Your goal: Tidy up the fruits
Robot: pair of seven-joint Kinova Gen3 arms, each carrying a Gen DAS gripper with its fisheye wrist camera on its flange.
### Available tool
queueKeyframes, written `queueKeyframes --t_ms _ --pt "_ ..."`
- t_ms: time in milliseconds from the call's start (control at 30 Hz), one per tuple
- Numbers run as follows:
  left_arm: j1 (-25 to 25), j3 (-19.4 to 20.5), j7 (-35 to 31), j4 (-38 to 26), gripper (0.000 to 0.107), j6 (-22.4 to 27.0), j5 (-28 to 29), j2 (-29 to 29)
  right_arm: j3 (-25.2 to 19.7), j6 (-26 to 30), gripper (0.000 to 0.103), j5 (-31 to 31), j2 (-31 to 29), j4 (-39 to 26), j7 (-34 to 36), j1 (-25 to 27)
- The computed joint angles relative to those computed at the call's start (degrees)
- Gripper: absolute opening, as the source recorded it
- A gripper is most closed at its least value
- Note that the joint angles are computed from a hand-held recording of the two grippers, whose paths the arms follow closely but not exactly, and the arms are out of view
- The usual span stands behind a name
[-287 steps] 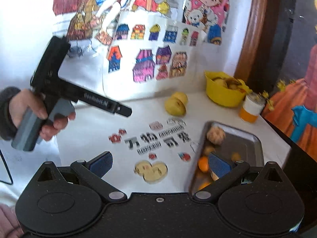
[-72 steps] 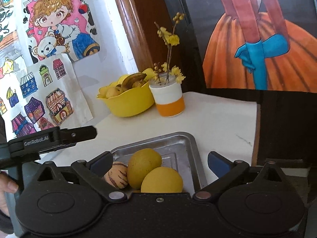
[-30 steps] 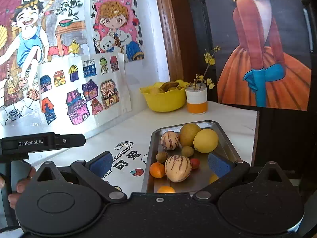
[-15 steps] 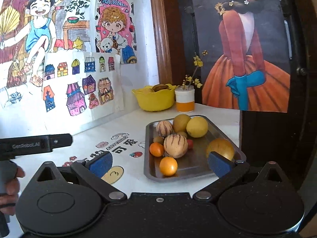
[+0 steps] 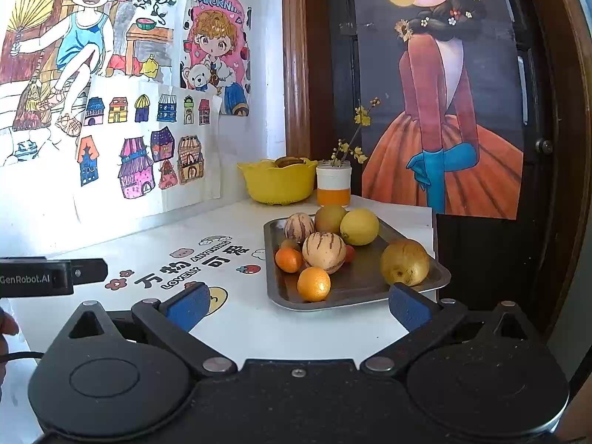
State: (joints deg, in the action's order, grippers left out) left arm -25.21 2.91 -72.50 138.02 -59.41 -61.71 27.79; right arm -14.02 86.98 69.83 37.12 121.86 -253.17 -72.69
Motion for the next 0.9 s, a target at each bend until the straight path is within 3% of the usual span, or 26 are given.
queueKeyframes --t_ms 467,900 --pt "-3.2 -0.6 -3.0 1.0 0.103 -2.6 0.7 3.6 1.2 2.1 0.102 -0.1 3.6 -2.0 0.3 -1.3" --pt "-3.4 -0.3 -1.6 0.1 0.103 -0.8 0.1 3.7 1.3 2.0 0.102 -0.3 4.2 -2.5 0.4 -1.4"
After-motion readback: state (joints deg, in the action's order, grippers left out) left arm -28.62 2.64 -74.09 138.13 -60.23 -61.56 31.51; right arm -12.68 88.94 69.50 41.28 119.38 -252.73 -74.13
